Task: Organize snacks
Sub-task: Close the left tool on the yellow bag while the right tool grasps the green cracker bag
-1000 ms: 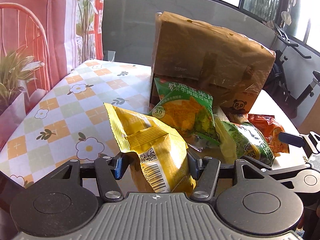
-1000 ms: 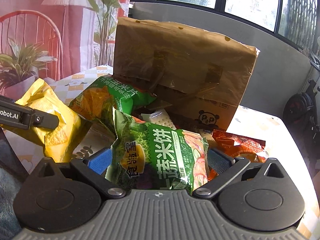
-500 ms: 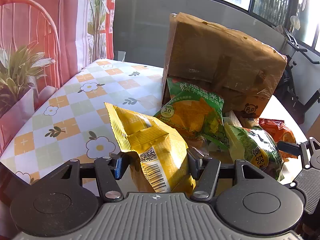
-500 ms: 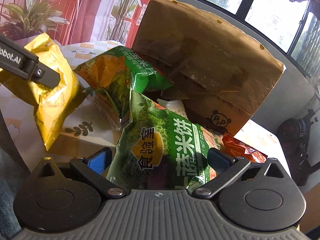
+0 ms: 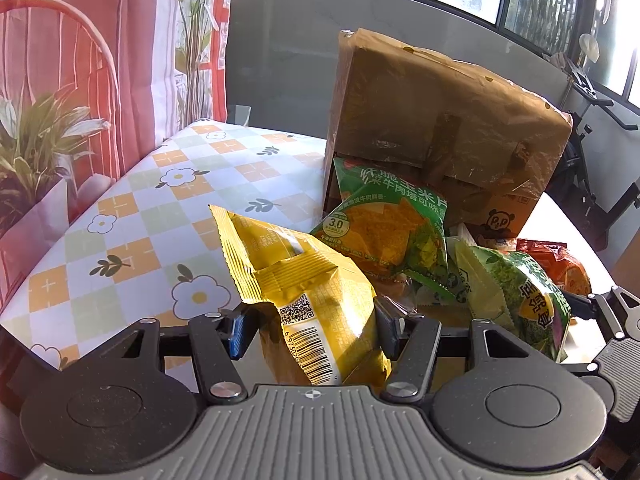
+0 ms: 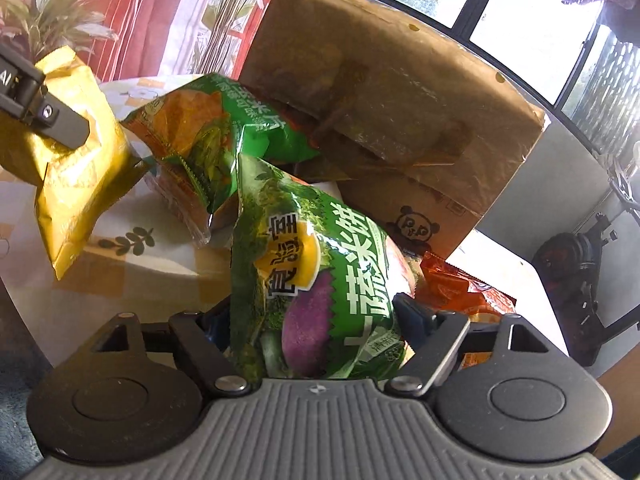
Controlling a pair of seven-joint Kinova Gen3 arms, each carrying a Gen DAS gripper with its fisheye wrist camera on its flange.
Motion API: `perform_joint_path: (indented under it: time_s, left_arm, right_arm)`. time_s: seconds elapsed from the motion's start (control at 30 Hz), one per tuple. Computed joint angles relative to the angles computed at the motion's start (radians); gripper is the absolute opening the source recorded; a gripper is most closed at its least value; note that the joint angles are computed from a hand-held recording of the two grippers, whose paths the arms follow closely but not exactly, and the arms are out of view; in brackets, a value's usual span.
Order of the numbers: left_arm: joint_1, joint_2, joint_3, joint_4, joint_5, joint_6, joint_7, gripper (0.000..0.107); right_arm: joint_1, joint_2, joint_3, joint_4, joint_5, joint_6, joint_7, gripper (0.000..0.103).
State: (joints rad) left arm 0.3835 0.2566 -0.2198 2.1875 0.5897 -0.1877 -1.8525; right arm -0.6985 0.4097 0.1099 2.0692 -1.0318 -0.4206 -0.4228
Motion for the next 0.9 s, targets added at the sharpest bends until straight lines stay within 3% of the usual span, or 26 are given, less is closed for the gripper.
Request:
perform_joint_path:
  time_s: [0.3, 0.7, 0.9]
  left_arm:
    - [0.003, -0.031, 0.036, 0.036, 0.056, -0.1, -0.061, 0.062]
    - [-0.074, -0.074, 0.178, 0.089, 0.12, -0.264, -0.129, 0.062]
    - [-0.084, -0.084, 0.218, 0.105, 0.132, -0.328, -0.157, 0.061]
  right_arm:
    - [0.417, -0.173, -0.288, 0.011, 0.229, 0.212, -0.366, 0.073]
    - [0.96, -0.169, -0.789, 0.001, 0.66, 0.26, -0.853, 0.073]
    - [1.046, -0.166, -0.843, 0.006, 0.877, 0.241, -1.078, 0.073]
